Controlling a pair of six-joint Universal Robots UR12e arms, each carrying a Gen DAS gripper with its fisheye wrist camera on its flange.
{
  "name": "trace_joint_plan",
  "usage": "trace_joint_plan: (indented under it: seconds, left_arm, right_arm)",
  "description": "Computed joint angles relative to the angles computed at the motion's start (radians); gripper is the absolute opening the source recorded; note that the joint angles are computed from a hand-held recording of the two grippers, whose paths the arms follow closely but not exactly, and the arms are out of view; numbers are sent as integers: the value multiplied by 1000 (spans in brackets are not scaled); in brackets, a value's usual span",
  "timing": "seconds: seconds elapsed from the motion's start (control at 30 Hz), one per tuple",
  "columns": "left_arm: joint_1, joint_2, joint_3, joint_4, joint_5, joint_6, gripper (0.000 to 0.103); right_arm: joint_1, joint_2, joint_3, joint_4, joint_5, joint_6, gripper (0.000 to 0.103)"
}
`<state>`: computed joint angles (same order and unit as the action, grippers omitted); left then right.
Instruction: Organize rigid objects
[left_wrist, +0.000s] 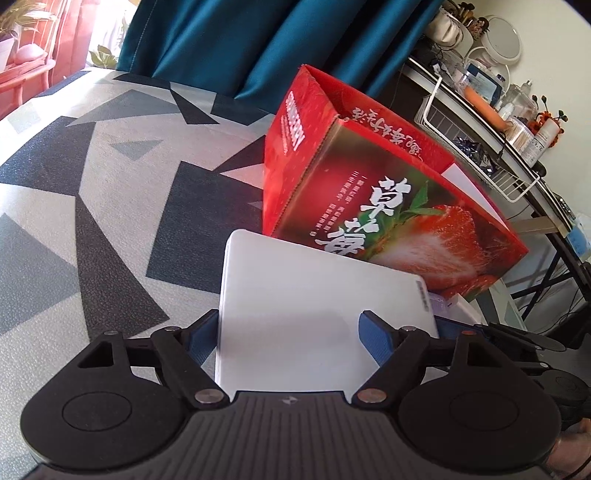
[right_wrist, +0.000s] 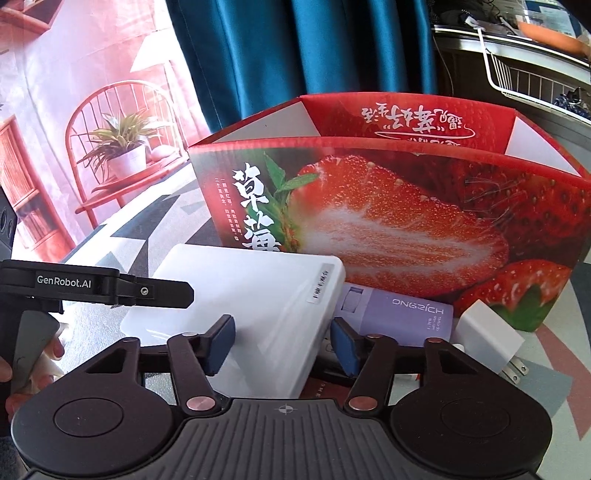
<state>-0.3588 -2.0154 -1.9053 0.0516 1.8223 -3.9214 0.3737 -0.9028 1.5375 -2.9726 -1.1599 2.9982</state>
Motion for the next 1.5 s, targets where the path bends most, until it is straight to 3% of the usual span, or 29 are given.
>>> trace_joint_plan:
  seconds: [0.27,0.5,1.07,1.2,1.5]
  left_arm:
    - [2,-10,3,28,-50,15,77]
    - [6,-4,-6,22,-50,-3,59]
    - [-3,-9,6,4,-33,-6,62]
    - [5,-11,7,3,-60,7,68]
    - [53,-3,-13,22,-164,-32,65]
  right_arm:
    - [-23,-4,11,-6,3,73,50]
    - [-32,1,6,11,23,124,51]
    - [-32,5,2,23,44,149,55]
    - [-30,4,3,20,39,137,56]
    - [-37,11,-13,50,68,96,58]
